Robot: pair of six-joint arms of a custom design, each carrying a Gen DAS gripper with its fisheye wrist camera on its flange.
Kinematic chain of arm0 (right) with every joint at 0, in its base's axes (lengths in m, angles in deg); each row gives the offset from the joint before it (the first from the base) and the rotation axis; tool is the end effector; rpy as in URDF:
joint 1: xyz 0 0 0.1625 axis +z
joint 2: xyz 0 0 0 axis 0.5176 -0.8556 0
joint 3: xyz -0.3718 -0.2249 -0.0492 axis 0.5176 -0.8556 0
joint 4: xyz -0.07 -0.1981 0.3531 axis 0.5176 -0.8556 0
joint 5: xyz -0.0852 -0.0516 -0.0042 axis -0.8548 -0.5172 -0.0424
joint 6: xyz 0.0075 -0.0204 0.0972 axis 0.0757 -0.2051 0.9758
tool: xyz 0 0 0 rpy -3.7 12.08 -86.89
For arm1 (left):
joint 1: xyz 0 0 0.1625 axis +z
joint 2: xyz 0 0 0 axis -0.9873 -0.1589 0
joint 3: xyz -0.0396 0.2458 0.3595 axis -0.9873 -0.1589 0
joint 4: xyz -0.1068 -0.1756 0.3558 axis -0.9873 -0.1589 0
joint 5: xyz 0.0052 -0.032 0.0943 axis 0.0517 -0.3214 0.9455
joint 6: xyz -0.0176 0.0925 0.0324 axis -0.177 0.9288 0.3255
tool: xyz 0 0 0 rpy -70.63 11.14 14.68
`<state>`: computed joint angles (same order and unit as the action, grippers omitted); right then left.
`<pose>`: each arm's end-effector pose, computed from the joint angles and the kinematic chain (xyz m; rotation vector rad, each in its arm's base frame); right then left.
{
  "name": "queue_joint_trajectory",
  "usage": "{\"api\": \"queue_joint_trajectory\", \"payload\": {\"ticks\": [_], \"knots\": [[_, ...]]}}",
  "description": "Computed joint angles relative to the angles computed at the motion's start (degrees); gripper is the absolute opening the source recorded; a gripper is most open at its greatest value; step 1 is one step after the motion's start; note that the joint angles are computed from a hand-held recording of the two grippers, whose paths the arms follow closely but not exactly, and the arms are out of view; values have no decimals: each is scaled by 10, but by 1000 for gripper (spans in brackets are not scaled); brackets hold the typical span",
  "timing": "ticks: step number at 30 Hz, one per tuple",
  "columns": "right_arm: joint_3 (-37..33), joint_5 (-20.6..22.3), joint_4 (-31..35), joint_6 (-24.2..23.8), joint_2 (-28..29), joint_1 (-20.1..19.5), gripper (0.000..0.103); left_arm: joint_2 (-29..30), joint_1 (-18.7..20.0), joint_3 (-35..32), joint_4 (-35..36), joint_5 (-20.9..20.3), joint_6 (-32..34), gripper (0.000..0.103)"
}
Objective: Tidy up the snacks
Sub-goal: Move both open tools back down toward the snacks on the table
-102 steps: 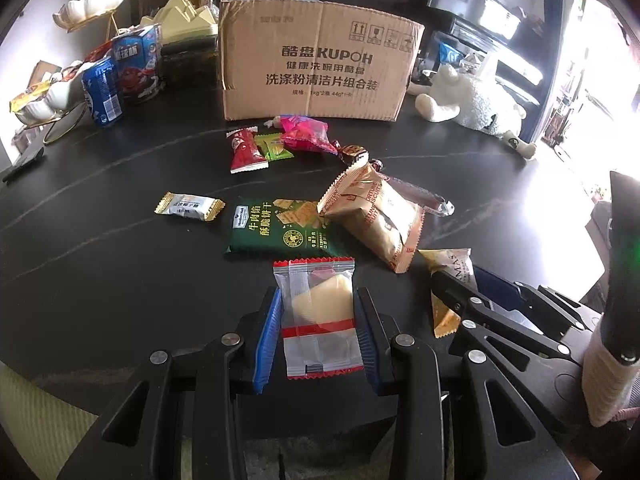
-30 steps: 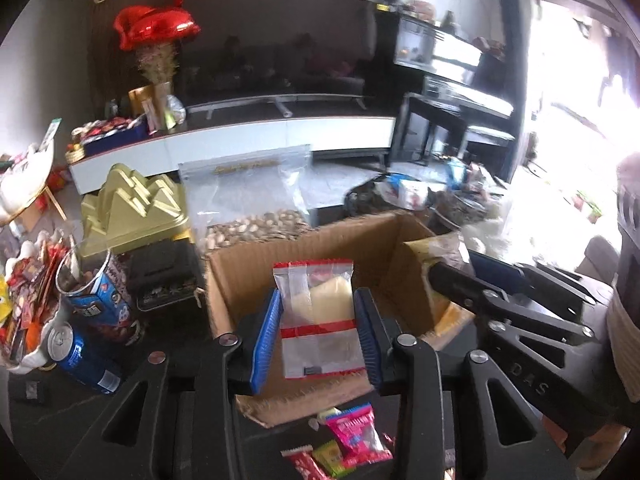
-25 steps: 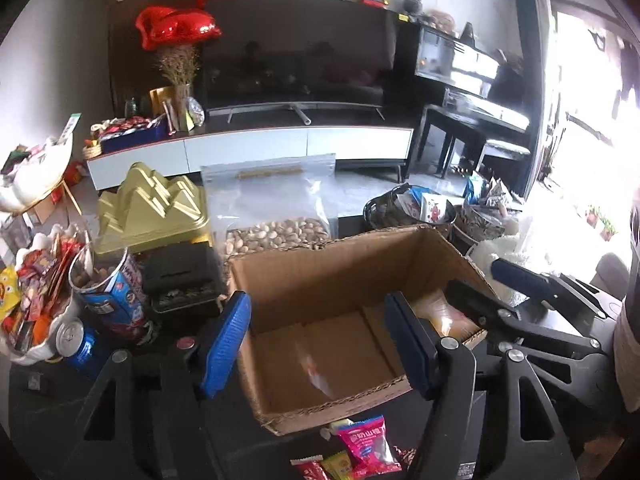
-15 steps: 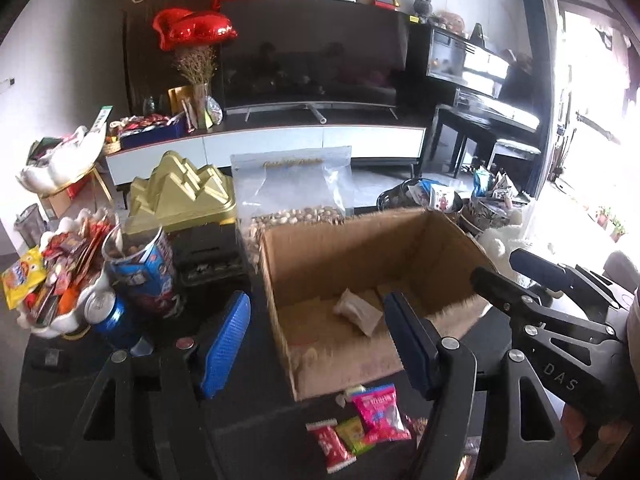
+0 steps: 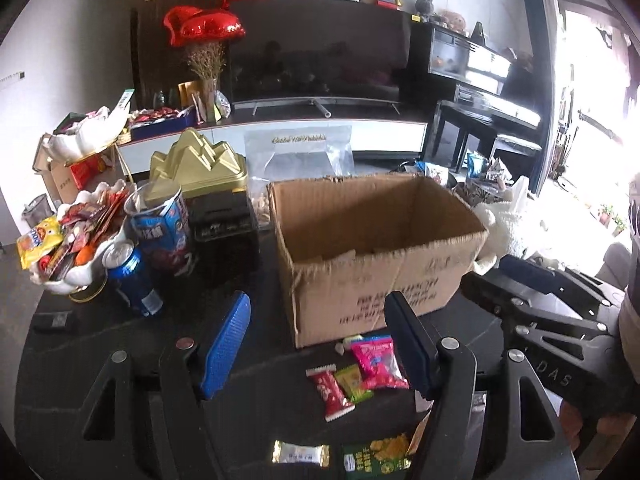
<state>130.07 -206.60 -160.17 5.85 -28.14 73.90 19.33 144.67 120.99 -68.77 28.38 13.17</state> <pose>0.2862 -0.7911 0.1311 0.3084 -2.2047 1.1091 -0.2034 -0.8284 0.2374 0.8859 2.3491 -0.8515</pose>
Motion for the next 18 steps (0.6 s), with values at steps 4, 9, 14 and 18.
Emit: {"api": "queue_joint_trajectory", "payload": {"ticks": [4,9,14,18], "knots": [[39,-1,-25,0,-13,-2,55,-15,0,44,-27,1,4,69],[83,6,-36,12,-29,-7,55,-29,2,85,-59,0,6,69],[111,11,-31,27,-36,-13,55,-35,8,110,-59,-3,-8,69],[128,18,-23,41,-40,-20,55,-34,14,124,-59,5,-10,68]]}}
